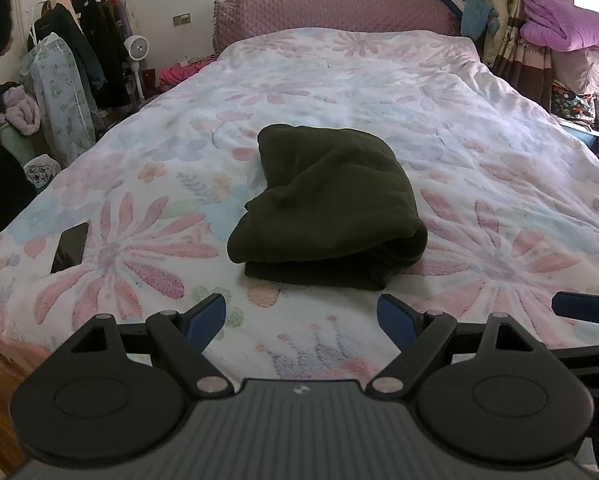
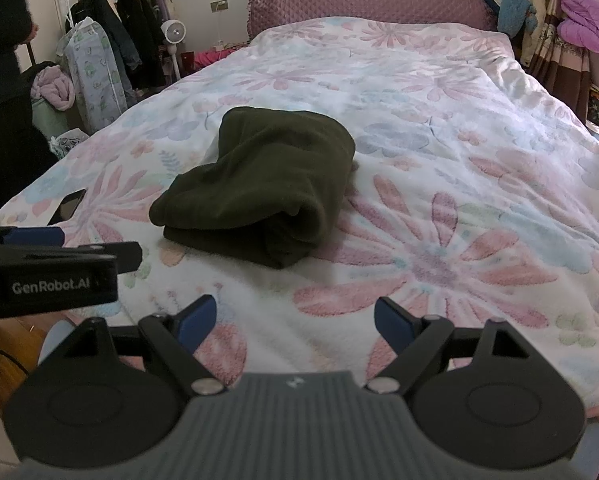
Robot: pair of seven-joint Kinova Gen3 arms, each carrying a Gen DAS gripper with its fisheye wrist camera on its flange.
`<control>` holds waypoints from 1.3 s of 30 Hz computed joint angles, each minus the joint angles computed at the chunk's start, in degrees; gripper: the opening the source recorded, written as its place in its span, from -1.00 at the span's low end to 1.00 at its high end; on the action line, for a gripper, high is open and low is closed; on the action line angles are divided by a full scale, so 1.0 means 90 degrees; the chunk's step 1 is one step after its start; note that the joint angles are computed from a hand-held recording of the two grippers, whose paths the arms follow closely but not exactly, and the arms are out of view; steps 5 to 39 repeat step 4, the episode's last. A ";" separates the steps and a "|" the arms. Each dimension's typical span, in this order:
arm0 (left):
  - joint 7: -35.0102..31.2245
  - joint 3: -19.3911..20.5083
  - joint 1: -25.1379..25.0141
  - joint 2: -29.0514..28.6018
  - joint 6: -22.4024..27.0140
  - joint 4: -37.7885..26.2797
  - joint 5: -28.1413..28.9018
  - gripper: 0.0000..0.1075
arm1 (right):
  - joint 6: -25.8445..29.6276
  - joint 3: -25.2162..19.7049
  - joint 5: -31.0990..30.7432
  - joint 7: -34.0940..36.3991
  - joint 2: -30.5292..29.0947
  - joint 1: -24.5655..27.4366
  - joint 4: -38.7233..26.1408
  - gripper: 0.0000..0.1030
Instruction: Fold small clothes
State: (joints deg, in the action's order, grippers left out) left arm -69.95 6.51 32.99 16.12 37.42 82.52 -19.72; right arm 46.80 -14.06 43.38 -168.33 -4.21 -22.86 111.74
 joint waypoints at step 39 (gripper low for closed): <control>-0.0022 -0.0025 -0.0004 -0.0028 -0.0181 0.0114 -0.0058 0.86 | -0.0014 -0.0003 0.0007 -0.0013 -0.0001 0.0001 0.0019 0.60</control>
